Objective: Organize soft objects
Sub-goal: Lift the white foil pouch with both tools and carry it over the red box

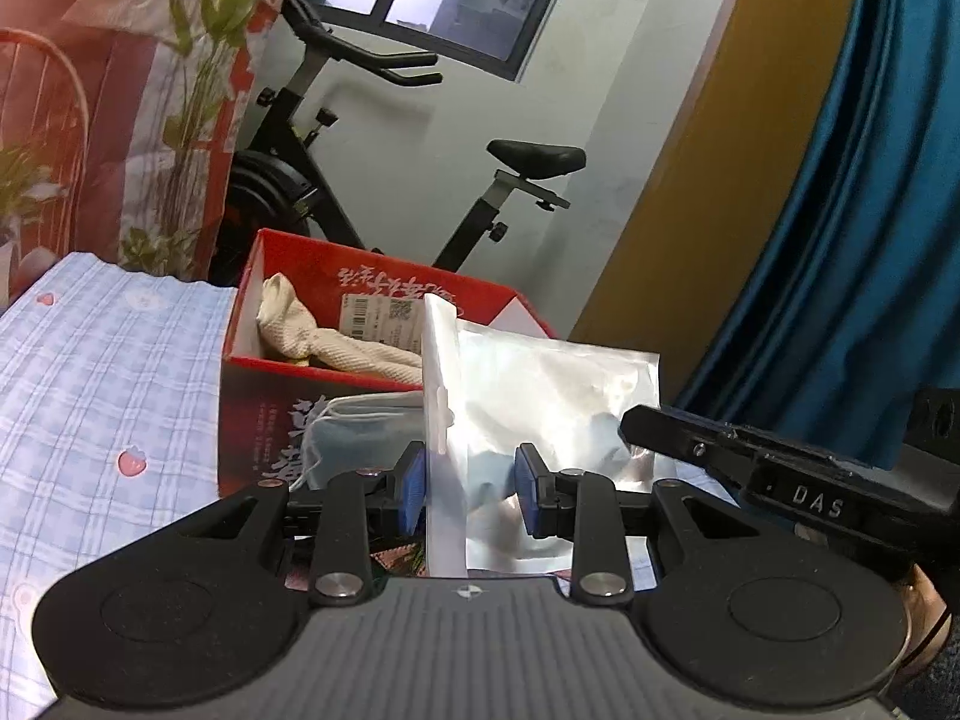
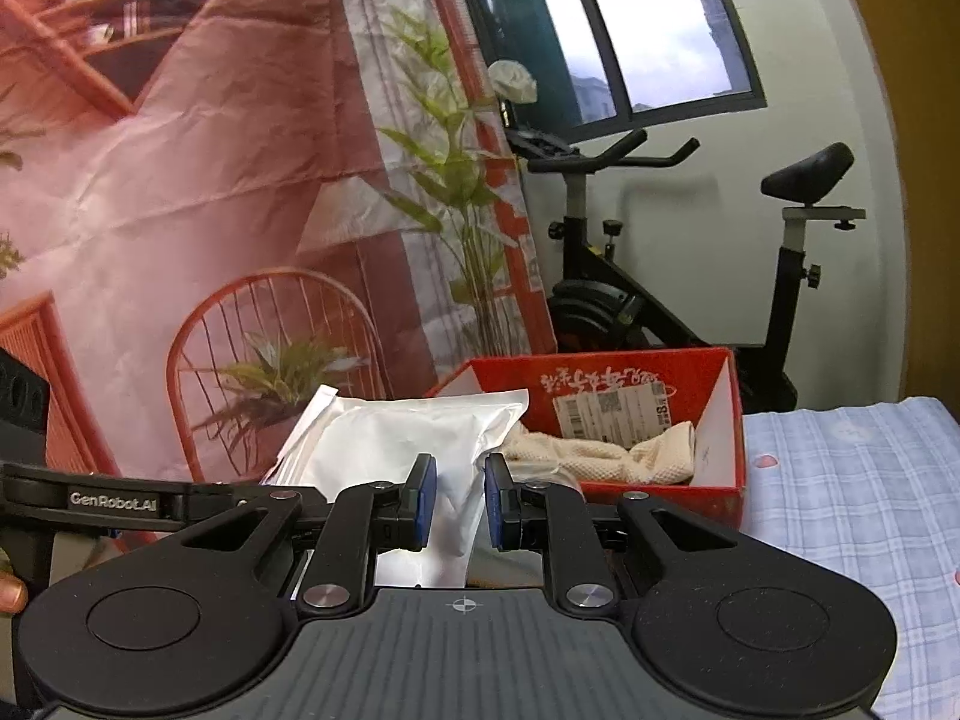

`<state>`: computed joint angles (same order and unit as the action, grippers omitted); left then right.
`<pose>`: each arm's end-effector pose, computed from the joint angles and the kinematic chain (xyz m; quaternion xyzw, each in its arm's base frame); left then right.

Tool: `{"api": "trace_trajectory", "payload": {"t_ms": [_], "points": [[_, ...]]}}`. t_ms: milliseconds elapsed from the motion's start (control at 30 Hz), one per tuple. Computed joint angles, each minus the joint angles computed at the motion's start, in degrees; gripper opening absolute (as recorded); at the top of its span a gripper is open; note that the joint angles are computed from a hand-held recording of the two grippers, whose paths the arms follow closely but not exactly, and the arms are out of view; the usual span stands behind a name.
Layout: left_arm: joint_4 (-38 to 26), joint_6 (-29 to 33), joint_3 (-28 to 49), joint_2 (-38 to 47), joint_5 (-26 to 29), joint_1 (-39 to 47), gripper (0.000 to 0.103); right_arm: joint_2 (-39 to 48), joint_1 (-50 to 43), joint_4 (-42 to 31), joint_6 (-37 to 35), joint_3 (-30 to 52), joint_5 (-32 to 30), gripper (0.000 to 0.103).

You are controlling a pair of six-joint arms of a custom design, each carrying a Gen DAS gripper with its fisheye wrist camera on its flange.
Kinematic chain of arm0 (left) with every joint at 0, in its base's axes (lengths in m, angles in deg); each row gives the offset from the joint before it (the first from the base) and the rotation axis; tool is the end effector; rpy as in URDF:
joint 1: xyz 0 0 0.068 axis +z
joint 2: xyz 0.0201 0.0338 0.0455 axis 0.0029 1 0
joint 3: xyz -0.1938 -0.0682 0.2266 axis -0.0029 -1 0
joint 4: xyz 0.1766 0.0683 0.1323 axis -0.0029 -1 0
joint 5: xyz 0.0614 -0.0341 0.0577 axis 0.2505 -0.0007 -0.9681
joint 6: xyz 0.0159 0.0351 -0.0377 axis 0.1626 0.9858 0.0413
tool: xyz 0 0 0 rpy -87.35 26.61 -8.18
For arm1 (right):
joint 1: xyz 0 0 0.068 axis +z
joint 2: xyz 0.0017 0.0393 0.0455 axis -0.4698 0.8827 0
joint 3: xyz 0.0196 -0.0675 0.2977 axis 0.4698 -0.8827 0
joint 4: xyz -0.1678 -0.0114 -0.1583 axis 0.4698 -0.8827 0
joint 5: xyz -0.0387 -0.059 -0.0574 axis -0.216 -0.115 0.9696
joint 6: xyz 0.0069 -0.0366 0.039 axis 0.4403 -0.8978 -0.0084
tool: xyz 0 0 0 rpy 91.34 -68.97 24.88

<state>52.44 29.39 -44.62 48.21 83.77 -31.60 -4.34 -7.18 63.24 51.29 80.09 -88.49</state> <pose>0.2386 -0.1501 0.1783 0.1044 0.8409 -0.2520 0.4675 0.2147 0.0820 0.2069 -0.0357 0.8091 0.1889 0.5554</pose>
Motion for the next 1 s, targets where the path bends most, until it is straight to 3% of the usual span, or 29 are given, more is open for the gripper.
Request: {"api": "trace_trajectory", "payload": {"t_ms": [167, 367, 667, 1000], "points": [[-2.4, 1.7, 1.2, -2.9, 1.0, 1.0, 0.032, 2.0, 0.5, 0.5, 0.4, 1.0, 0.0, 0.016], [-12.0, 6.0, 12.9, -3.3, 2.3, 3.1, 0.036, 1.8, -4.7, -4.5, 0.8, 7.1, -6.0, 0.016], [-26.5, 5.4, 36.7, 10.1, 5.5, 7.0, 0.036, 15.3, -14.2, -14.9, 2.6, 28.4, -14.6, 0.017], [-48.4, 8.4, 60.1, 24.6, 7.8, 9.9, 0.036, 31.7, -16.9, -26.8, -2.8, 48.0, -16.1, 0.017]]}}
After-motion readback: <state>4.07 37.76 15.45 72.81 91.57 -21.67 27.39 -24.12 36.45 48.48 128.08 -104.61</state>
